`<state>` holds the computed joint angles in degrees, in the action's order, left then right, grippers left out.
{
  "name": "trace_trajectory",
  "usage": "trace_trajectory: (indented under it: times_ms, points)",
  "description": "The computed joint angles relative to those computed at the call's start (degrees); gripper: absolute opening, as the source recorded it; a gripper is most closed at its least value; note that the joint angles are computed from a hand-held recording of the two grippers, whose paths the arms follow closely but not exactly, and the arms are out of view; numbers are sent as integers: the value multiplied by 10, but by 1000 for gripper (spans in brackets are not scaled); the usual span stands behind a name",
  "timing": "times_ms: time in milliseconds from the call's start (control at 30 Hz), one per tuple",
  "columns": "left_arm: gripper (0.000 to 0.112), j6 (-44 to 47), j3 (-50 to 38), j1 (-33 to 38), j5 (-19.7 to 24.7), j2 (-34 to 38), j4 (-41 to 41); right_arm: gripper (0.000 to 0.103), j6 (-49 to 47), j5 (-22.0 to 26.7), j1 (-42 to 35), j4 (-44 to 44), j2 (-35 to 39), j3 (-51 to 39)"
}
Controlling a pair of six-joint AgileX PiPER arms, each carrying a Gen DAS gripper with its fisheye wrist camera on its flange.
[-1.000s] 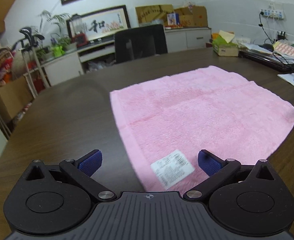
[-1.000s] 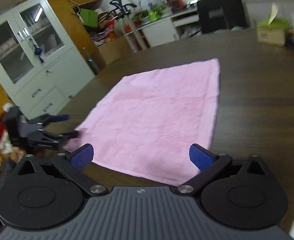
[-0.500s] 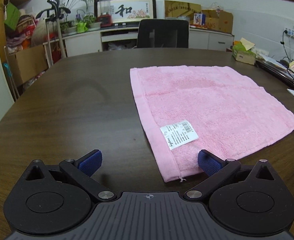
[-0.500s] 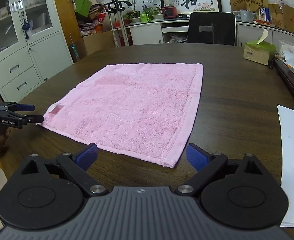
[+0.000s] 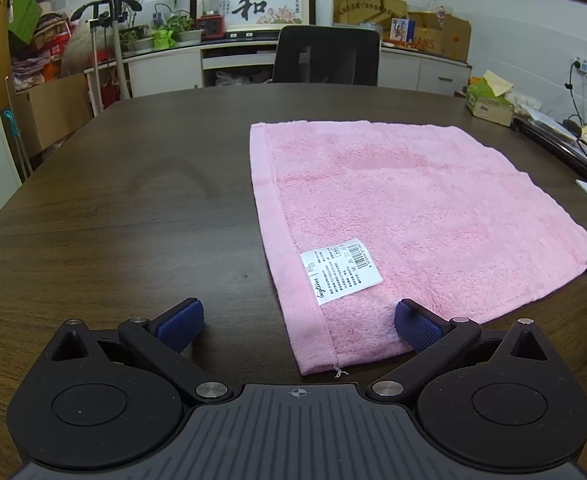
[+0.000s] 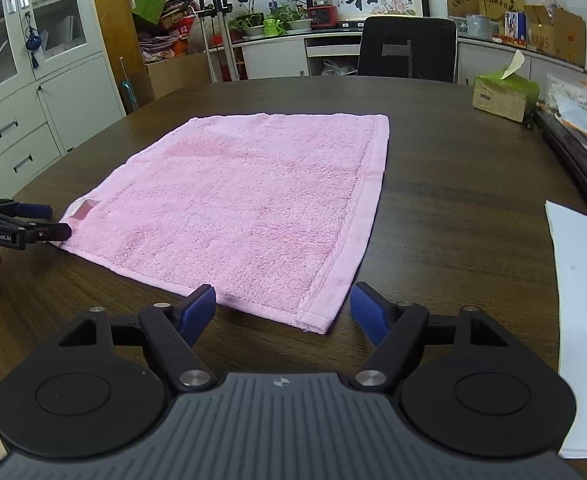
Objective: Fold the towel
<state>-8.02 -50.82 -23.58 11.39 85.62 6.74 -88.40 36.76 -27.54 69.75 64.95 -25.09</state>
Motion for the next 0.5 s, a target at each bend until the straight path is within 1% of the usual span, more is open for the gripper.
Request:
trace_trajectory:
  times_ms: [67, 100, 133, 167, 200, 233, 367, 433, 467, 500]
  points:
    - [103, -12, 1, -3, 0, -1, 12, 75, -6, -33, 24, 6, -12, 11]
    - [103, -16, 1, -5, 0, -1, 15, 73, -9, -52, 37, 8, -18, 17]
    - [103, -25, 1, -7, 1, -1, 23, 69, -13, -78, 56, 11, -27, 24]
    - [103, -45, 2, -10, 1, -2, 42, 66, -17, -94, 67, 17, -33, 31]
    - [103, -66, 4, -13, 1, -3, 61, 61, -24, -92, 66, 25, -35, 33]
    - [103, -90, 3, -16, 3, -3, 82, 58, -32, -92, 64, 35, -35, 35]
    - [103, -179, 4, -29, 11, -5, 158, 54, -38, -108, 71, 51, -40, 40]
    - [103, -225, 5, -36, 15, -6, 197, 46, -40, -111, 73, 56, -40, 40]
    - [103, -238, 4, -38, 17, -5, 207, 44, -40, -113, 75, 58, -40, 40]
    - [101, -247, 5, -40, 17, -6, 215, 40, -40, -115, 77, 60, -40, 40]
